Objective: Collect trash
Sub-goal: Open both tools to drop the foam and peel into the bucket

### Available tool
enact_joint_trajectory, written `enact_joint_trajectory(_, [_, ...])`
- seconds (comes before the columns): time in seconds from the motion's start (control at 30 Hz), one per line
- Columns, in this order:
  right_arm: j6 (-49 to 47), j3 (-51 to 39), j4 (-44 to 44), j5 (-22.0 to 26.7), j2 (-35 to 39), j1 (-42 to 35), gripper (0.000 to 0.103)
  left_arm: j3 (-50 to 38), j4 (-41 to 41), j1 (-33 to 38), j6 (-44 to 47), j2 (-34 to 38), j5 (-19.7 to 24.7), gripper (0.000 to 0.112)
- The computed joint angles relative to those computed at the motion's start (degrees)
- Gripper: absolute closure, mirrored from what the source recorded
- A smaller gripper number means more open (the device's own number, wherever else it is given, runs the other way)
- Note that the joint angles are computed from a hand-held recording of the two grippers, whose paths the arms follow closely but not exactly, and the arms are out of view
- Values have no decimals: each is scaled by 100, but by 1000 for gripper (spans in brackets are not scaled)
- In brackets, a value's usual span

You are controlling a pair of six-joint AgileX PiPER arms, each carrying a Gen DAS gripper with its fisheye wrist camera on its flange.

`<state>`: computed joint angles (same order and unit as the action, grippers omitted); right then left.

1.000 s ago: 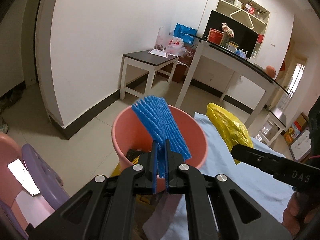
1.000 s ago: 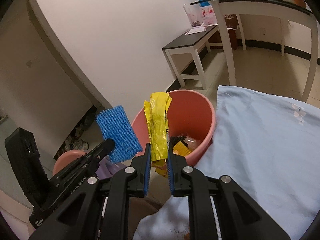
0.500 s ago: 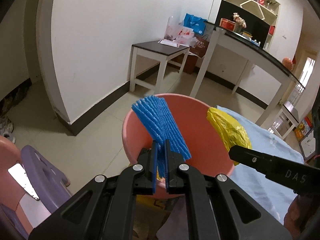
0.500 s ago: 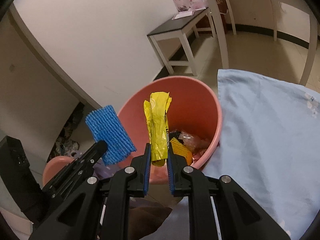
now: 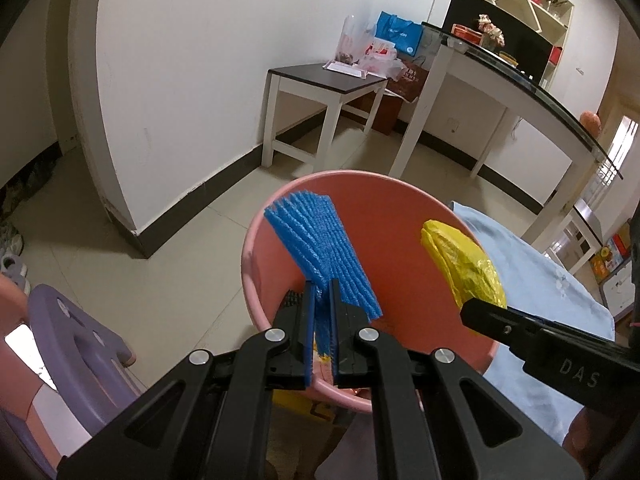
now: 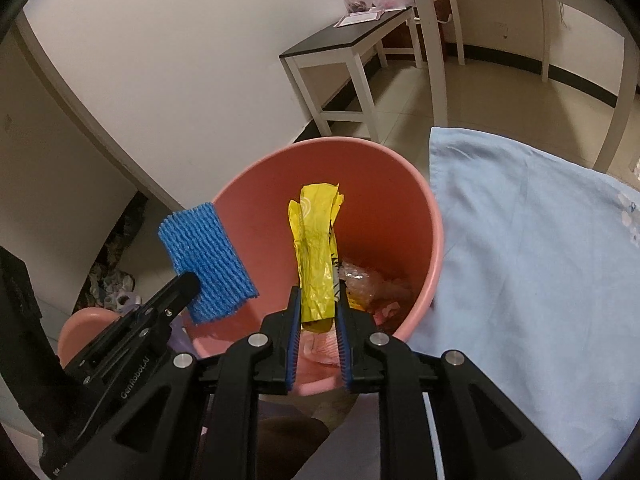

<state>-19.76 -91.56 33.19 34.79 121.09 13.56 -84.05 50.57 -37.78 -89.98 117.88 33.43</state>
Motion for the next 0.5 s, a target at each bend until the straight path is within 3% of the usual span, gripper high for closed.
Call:
enact_joint_trajectory(0.17, [12,4,-35,-47,-4,8,82,-182,-196,7,345,106,78,100])
enact_joint_trajectory(0.23, [12,25,-32,-65,-21,8,77,-232,-173,-33,372,123,115,85])
enact_joint_trajectory(0.27, [0,24,-27,-64,-22,1,77,-228,-104,-54,338,115,111,83])
enact_joint_trajectory(0.5, [-225,184,125,-148,-156,-34,66,-277,-2,-169,319,93,196,76])
